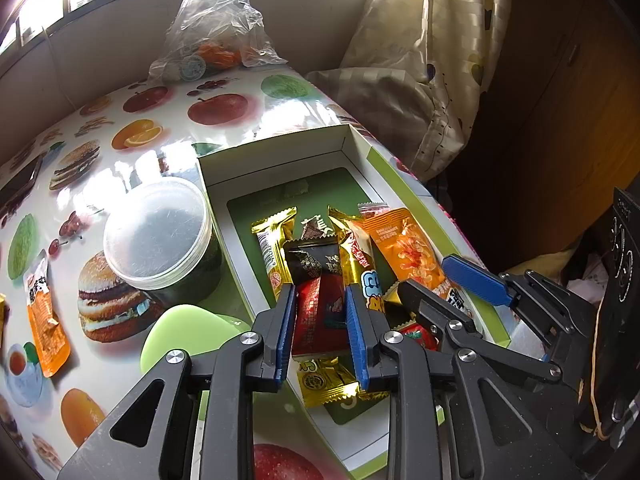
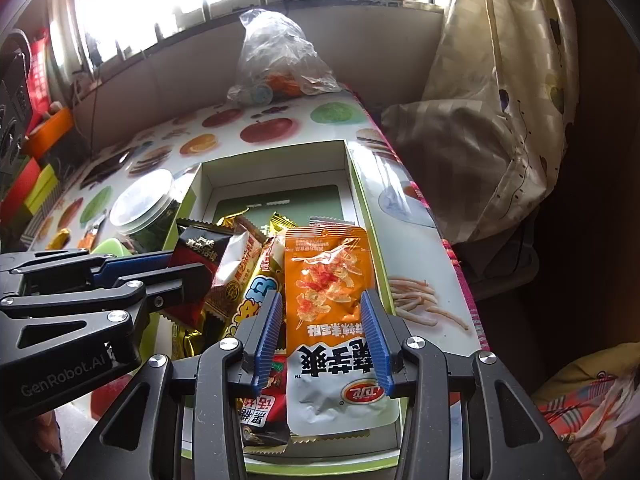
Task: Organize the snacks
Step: 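Lower both packets into the green box and open both tools, then withdraw both tools from the box back toward the remaining snacks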
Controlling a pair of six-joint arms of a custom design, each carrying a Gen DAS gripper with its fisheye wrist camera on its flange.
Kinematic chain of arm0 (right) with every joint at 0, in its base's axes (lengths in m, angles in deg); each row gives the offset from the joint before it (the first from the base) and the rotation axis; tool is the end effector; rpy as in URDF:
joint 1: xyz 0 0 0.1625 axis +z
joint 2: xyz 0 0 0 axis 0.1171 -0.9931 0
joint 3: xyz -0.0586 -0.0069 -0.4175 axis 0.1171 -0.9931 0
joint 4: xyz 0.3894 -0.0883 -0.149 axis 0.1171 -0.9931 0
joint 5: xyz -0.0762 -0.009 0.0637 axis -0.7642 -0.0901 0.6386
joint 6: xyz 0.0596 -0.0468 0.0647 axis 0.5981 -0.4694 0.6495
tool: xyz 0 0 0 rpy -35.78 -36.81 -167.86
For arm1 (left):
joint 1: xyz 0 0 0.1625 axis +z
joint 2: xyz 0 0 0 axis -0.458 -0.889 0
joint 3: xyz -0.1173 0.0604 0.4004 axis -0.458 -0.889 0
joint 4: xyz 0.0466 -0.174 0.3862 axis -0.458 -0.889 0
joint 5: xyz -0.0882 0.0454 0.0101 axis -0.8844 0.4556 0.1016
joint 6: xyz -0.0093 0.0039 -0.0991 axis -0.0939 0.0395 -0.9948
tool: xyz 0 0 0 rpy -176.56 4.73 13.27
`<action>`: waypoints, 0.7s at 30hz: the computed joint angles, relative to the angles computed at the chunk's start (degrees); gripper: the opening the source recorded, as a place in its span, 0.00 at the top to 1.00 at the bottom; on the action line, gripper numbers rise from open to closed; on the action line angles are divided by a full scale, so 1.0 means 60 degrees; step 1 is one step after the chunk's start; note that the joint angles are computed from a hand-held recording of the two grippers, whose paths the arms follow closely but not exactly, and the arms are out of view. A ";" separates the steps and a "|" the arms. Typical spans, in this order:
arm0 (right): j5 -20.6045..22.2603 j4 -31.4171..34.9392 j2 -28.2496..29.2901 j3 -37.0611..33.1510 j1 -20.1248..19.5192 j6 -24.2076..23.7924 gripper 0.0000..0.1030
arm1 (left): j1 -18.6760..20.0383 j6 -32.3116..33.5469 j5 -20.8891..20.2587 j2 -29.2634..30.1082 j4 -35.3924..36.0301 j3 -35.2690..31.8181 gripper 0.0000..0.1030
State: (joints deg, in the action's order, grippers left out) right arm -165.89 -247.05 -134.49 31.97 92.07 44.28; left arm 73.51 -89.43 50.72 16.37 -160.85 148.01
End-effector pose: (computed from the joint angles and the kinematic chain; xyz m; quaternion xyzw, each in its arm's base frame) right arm 0.1951 -0.5939 0.1283 0.3625 -0.8847 0.1976 0.2164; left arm -0.2363 -0.5520 0.1117 0.0224 0.9015 -0.3011 0.3100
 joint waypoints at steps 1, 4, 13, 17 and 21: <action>-0.0025 -0.0013 0.0001 0.0003 0.0008 0.0018 0.61 | 0.0001 0.0045 -0.0027 -0.0010 -0.0061 0.0018 0.73; 0.0015 -0.0051 -0.0048 0.0068 0.0010 0.0040 0.60 | -0.0025 0.0071 0.0005 -0.0050 -0.0124 0.0074 0.71; -0.0003 -0.0272 -0.0172 0.0268 0.0081 -0.0077 0.56 | -0.0178 -0.0012 0.0118 -0.0196 -0.0135 0.0215 0.64; 0.0038 -0.0358 -0.0274 0.0378 0.0122 -0.0061 0.54 | -0.0310 -0.0221 0.0246 -0.0325 -0.0065 0.0365 0.64; 0.0052 -0.0448 -0.0376 0.0505 0.0191 -0.0044 0.51 | -0.0477 -0.0338 0.0370 -0.0485 -0.0084 0.0543 0.64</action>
State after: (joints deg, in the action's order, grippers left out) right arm -165.58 -249.74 -136.75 35.00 93.21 44.02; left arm 70.64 -91.46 52.93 13.46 -161.35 151.26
